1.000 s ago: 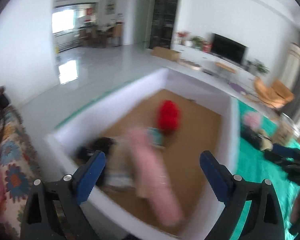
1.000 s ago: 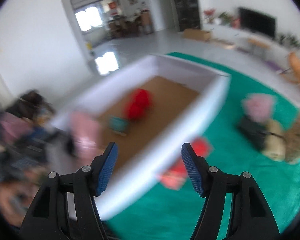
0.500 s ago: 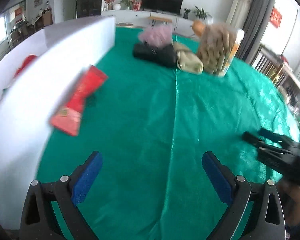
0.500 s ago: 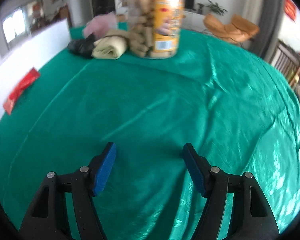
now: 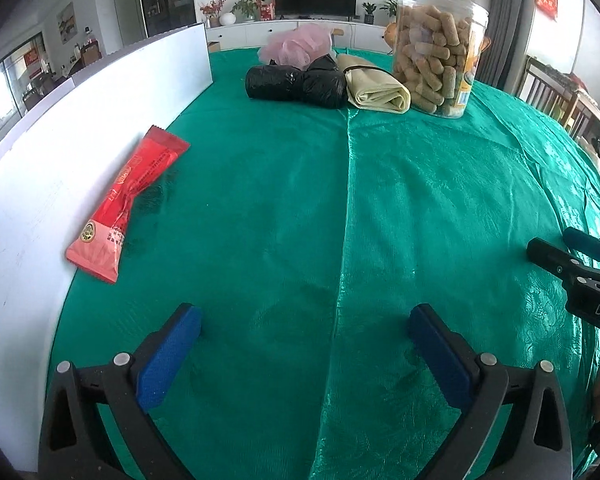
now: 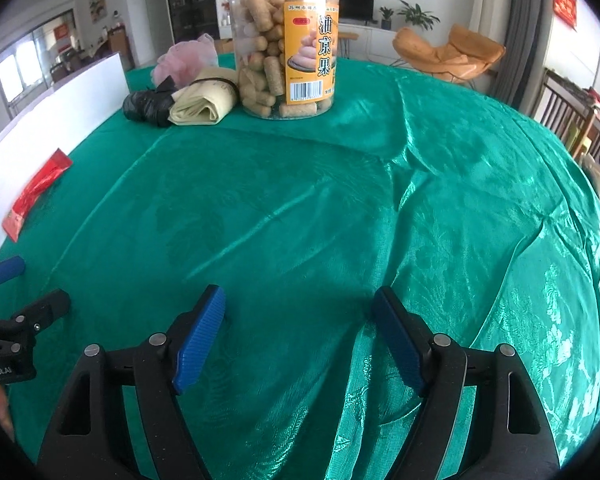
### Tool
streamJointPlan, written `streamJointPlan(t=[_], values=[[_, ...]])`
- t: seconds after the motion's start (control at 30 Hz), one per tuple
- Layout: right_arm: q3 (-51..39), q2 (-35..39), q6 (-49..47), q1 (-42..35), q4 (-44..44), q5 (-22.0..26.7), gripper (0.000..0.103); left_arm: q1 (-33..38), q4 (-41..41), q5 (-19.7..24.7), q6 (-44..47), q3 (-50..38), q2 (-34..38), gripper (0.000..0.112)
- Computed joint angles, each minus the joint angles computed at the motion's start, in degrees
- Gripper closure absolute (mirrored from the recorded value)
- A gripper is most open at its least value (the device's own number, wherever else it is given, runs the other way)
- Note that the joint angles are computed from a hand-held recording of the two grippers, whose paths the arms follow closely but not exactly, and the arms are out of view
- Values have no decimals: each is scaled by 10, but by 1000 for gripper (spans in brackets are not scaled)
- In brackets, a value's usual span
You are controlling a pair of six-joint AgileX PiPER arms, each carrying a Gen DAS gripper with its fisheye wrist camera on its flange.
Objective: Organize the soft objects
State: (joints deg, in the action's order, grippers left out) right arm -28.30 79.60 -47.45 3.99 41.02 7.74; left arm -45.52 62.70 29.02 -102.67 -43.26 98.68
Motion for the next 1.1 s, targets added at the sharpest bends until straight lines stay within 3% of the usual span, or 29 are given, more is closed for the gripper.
streamJointPlan(t=[0.7,0.8,0.93,1.1], values=[[-2,0,-7,-4,5,4,23,-3,-8,5,6,0,-2,9],[-3,1,-5,-3,4,4,23,-20,-19,48,12,-6,-6,9],[-3,0,-6,-4,3,5,23,-36,14,156,-1,-24,-14,9],[-2,1,-38,-5,34,7,21,38,14,182,73,-76,15,9]])
